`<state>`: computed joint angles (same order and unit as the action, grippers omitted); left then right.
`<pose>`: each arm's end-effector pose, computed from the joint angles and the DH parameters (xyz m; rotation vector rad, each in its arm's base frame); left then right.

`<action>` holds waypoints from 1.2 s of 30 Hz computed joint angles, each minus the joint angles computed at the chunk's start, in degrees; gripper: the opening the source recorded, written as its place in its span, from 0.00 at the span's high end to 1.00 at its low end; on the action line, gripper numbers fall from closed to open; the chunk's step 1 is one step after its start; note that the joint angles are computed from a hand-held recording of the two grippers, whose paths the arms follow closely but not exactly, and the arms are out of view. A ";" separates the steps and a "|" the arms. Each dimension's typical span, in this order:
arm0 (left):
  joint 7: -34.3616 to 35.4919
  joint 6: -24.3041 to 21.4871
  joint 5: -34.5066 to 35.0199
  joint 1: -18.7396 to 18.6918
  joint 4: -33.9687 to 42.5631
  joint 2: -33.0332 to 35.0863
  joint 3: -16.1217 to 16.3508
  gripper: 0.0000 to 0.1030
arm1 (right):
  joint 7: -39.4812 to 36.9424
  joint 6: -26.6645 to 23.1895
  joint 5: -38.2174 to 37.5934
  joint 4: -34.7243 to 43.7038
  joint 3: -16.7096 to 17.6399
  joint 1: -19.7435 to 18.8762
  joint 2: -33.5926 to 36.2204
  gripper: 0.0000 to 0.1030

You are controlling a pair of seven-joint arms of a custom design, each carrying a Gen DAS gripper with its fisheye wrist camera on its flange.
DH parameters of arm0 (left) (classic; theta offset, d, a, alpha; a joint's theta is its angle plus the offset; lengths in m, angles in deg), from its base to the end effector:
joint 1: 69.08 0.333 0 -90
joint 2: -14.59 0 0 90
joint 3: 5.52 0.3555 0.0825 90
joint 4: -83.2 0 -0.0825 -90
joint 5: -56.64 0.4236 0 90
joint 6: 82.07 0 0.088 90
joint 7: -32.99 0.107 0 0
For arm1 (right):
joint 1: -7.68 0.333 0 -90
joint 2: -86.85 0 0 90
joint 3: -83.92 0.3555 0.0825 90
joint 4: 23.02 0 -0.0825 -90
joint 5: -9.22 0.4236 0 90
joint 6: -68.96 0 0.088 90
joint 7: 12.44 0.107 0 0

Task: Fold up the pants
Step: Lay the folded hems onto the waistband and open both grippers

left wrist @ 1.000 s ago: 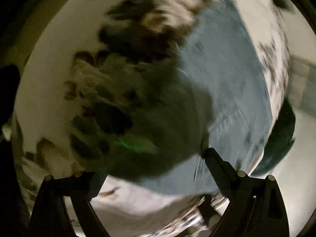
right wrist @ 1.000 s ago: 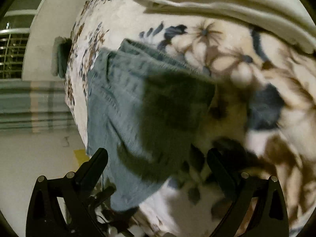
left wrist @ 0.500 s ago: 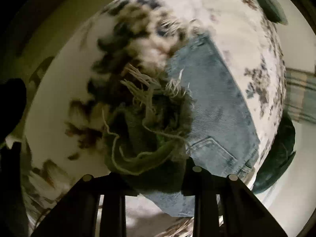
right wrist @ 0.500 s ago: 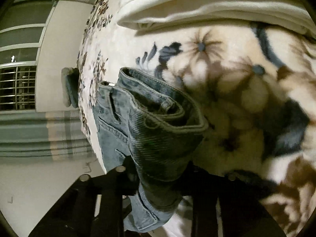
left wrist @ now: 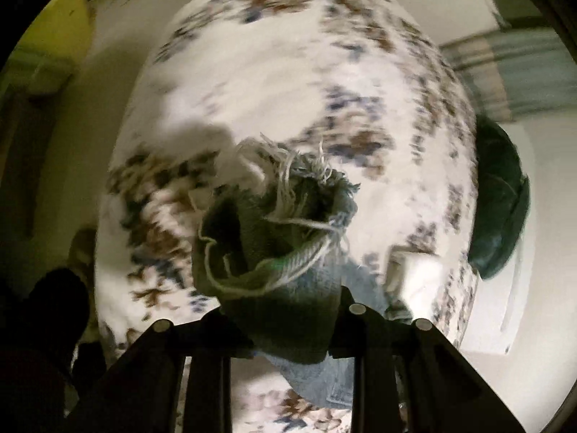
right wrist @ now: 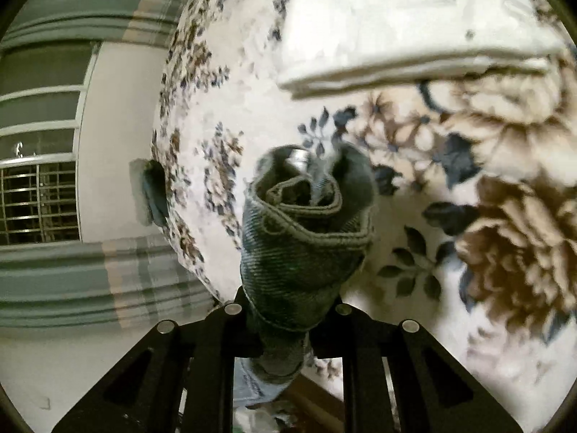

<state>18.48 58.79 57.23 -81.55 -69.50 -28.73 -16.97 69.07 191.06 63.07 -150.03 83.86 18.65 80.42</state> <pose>0.3416 -0.1598 0.5345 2.9852 -0.2314 0.8542 0.5322 0.1386 0.4619 -1.5890 1.9003 0.7282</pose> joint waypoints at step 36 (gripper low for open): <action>92.94 4.68 -33.86 15.75 54.09 68.67 -10.97 0.73 | 4.68 39.22 14.45 4.41 1.15 -6.84 14.58 0.75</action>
<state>111.41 63.48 23.37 -65.81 -15.41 39.95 -27.94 73.75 230.29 77.53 -145.62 85.01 11.80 95.00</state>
